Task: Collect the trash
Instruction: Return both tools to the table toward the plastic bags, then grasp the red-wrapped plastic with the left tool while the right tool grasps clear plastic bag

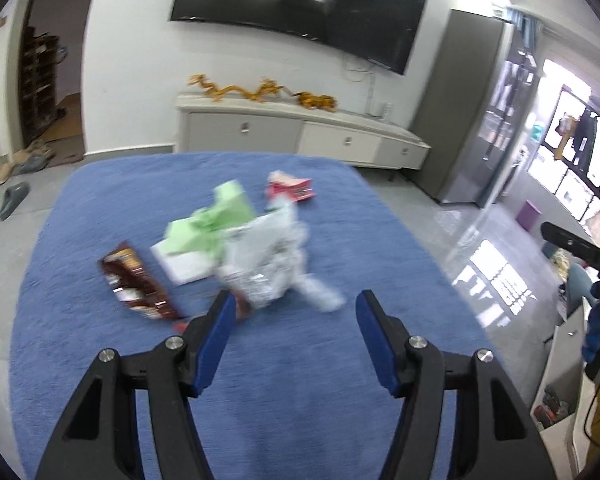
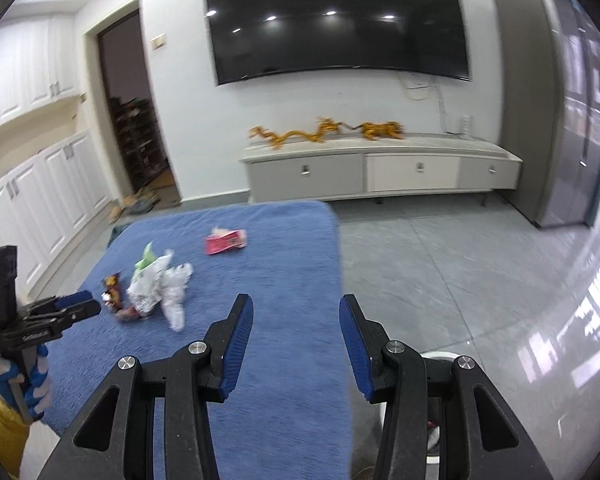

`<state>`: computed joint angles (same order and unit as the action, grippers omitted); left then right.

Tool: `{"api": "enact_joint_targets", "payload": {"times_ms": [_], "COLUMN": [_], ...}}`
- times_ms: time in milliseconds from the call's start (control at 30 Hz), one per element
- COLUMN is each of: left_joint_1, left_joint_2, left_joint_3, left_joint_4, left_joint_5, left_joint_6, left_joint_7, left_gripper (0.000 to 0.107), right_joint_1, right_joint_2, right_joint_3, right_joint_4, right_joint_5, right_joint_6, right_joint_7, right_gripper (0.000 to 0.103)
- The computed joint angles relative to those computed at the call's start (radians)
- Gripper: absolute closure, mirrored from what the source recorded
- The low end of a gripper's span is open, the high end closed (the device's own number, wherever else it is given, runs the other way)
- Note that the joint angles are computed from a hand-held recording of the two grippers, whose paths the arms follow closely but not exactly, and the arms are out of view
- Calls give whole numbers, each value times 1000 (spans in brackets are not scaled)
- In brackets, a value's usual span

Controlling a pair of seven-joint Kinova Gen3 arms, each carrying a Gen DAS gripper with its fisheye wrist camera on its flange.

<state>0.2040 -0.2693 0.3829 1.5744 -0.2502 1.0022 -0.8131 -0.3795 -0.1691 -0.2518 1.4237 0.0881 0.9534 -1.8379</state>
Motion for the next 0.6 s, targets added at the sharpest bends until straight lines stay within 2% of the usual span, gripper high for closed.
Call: {"api": "enact_joint_targets", "payload": {"times_ms": [167, 267, 600], "left_joint_1": [5, 6, 14], "left_joint_2": [-16, -10, 81], "left_joint_3": [-76, -109, -133], "left_joint_4": [55, 77, 65], "left_joint_5": [49, 88, 115], "left_joint_6": [-4, -18, -17], "left_joint_7": [-86, -137, -231], "left_gripper": [47, 47, 57], "right_joint_1": [-60, -105, -195], "right_joint_2": [106, 177, 388], "right_joint_3": [-34, -21, 16], "right_joint_4": [-53, -78, -196], "right_joint_5": [32, 6, -125], "right_joint_6": [20, 26, 77], "right_joint_7": [15, 49, 218], "right_gripper": [61, 61, 61]}}
